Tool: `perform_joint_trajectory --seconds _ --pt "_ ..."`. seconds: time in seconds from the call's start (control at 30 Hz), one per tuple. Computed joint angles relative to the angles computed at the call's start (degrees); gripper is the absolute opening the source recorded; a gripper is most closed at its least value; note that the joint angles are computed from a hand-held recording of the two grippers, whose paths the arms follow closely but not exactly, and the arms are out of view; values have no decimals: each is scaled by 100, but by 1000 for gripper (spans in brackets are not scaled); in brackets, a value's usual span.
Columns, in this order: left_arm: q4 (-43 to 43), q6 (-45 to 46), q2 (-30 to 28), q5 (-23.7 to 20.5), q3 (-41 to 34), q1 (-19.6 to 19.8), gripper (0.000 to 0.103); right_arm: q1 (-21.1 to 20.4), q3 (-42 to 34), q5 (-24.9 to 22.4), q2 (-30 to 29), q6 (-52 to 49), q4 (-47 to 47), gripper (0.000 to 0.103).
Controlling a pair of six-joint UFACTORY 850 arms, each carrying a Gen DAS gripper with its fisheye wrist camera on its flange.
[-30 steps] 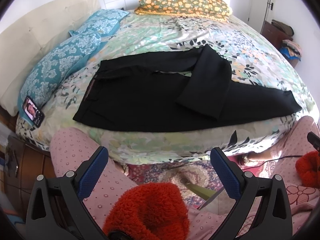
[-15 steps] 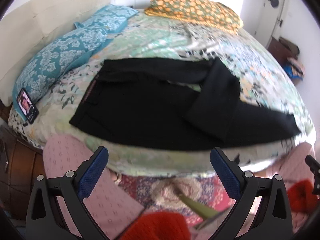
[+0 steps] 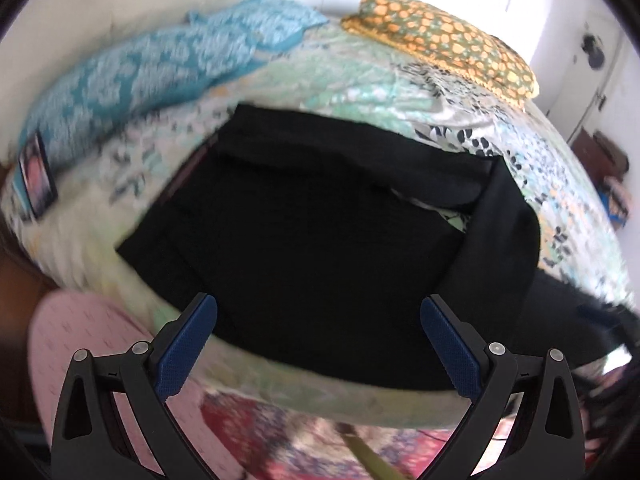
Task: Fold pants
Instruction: 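Move both tools down toward the trouser legs and waistband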
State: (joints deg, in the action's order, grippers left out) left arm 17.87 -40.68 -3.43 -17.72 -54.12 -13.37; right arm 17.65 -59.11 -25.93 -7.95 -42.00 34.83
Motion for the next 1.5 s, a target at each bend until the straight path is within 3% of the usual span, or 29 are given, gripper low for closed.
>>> perform_joint_trajectory --seconds 0.1,0.2,0.27,0.3,0.43,0.5,0.6,0.7,0.83,0.9,0.97,1.0,1.03,1.07,1.27,1.37,1.5 --pt "-587 404 45 85 80 127 102 383 -262 83 -440 -27 -486 86" --pt "-799 599 1 75 81 146 102 670 -578 282 -951 1059 -1943 68" --pt "-865 685 -37 59 70 111 102 764 -753 312 -1272 1793 -2840 65" --pt "-822 643 -65 91 58 83 102 760 -822 242 -1384 1949 -2947 54" --pt "-535 449 -132 4 2 -2 102 460 -732 186 -1169 1585 -2011 22" --pt "-588 490 -169 -36 -25 -10 102 261 -585 358 -824 1320 -1492 19" --pt "-714 586 -258 -115 -93 -2 102 -378 -607 343 -426 1030 -599 3" --pt "-676 590 -347 -198 -173 -29 102 -1068 -819 287 -273 1129 -246 1" --pt "-413 413 -411 -298 -234 -117 102 -1825 -1504 -194 -607 1838 -722 1" --pt "-409 381 -443 -343 -268 -121 102 -1884 -1717 -593 -737 2150 -1243 4" --pt "-431 338 -472 -357 -291 -97 102 -1706 -1553 -432 -680 2125 -1583 11" --pt "-442 324 -491 -365 -305 -89 102 -1591 -1378 -416 -639 1804 -1446 35" --pt "-482 333 -523 -389 -332 -87 102 -1404 -1166 -402 -582 1489 -1240 65" --pt "-508 354 -548 -412 -351 -101 102 -1299 -933 -388 -493 1013 -867 72" --pt "82 252 -700 -727 -499 -402 102 -70 -541 -366 -806 -396 270 71" --pt "378 144 -740 -867 -544 -535 102 298 -686 70 -1040 -160 -178 71" --pt "577 78 -724 -903 -540 -610 102 473 -849 225 -1287 576 -996 71"
